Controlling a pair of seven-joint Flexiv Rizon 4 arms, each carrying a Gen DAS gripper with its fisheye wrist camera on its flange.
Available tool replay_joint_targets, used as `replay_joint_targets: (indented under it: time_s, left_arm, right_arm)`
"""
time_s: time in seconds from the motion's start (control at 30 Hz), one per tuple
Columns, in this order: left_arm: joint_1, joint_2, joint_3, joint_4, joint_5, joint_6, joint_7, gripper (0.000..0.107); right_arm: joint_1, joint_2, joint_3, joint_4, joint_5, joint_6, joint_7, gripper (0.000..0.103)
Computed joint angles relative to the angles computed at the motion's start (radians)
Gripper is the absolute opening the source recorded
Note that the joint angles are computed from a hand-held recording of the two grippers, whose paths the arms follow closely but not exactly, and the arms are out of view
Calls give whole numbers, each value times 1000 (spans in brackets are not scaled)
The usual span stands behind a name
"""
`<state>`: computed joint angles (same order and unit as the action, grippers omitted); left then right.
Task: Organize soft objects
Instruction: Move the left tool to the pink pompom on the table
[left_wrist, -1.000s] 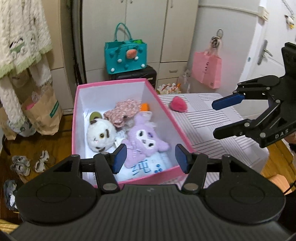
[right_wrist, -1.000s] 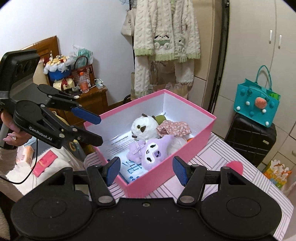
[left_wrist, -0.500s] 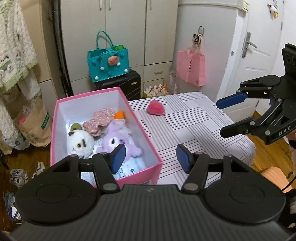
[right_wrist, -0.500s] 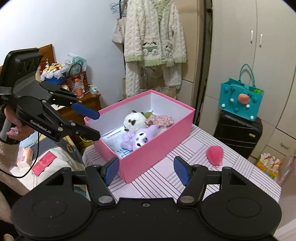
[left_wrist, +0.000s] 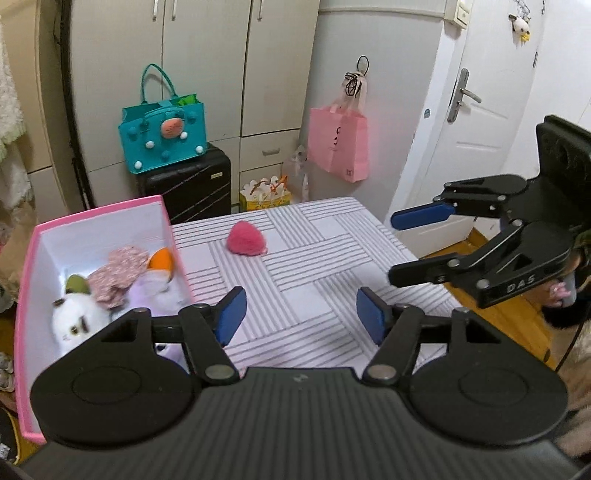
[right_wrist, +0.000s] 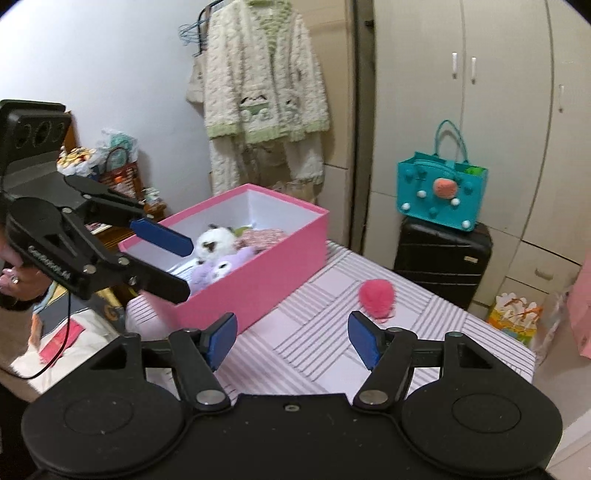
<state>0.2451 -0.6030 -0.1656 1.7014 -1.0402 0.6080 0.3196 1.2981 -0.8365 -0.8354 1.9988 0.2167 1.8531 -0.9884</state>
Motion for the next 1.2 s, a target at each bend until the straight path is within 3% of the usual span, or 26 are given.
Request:
replay_joint_targets:
  time_s: [0.17,0.23,0.33,0.53,0.83,0.97,1.13,1.2]
  left_arm:
    - [-49,-21,-29,11,-51,87,-9,68]
    - [-68,-31,-48,17,-94,143,5,68]
    - [-96,-60,-72,3,-144,211,-16,68]
    - [-150,-134,-134,-48,-296,381,-43,68]
    - [-201,-279,-206,-170,-359,547,-124,66]
    - [-214,-321,-263,-212,-458,628,-32,66]
    - [-273,-377,-260,-294,-516,713,-10,64]
    - [-280,-400,-247,-317,-460,696,-102,64]
  right_arm:
    - [-35,-95,-5,-23,52,69,9,72]
    - [-83,-131,37,-47,90,148,0,72]
    - [-161,-141,110,-87,96,180,-32,72]
    - [-234,-232,127,-202,130,125,-94,72]
    - [-417,-308,223,-364,55,111,-167,72]
    - [-466,-352,236,-433,43,116,-187,72]
    - [-542,-375,293,-515,4,106,-232,72]
    - [-568,-382,312,-547,-11,78,-230,72]
